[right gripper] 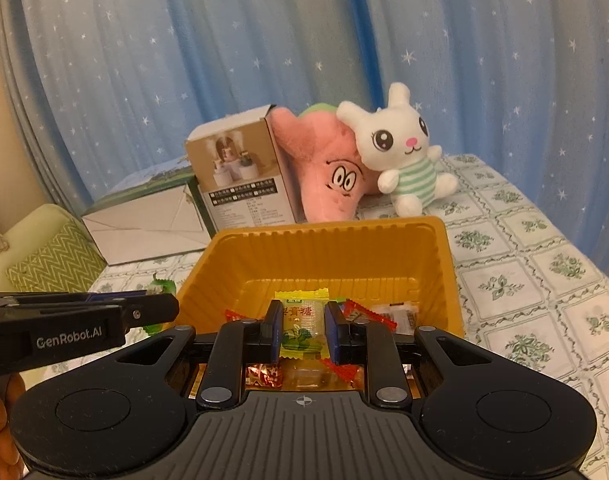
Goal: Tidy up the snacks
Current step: 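Lower both sweets into the tray and open both tools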
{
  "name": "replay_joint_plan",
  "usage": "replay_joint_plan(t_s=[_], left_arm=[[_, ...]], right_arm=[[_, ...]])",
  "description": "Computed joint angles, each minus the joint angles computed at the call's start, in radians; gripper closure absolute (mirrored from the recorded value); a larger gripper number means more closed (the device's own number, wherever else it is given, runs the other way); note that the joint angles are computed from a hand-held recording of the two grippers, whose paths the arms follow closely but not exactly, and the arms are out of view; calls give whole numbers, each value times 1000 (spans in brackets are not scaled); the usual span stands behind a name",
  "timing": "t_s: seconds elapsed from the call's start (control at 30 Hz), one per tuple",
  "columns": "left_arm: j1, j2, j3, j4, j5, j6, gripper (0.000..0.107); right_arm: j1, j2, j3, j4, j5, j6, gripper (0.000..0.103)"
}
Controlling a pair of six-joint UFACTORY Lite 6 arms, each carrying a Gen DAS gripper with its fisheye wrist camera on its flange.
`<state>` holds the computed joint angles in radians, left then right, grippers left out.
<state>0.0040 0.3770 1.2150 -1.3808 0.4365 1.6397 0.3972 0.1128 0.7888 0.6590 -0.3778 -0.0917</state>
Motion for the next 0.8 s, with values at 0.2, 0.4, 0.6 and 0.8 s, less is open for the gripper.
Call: replay_joint_plan(t_s=[0.2, 0.4, 0.6, 0.8], left_arm=[[-10, 74, 50, -30, -10, 19, 88], [1, 104, 74, -78, -7, 48, 70], [50, 43, -2, -168, 5, 154, 64], [94, -2, -71, -198, 20, 190, 58]], right_arm=[[-39, 53, 19, -111, -11, 89, 81], [-68, 82, 25, -249, -9, 241, 81], [-74, 91, 29, -297, -11, 288, 81], [-68, 110, 50, -362, -21, 343, 81]])
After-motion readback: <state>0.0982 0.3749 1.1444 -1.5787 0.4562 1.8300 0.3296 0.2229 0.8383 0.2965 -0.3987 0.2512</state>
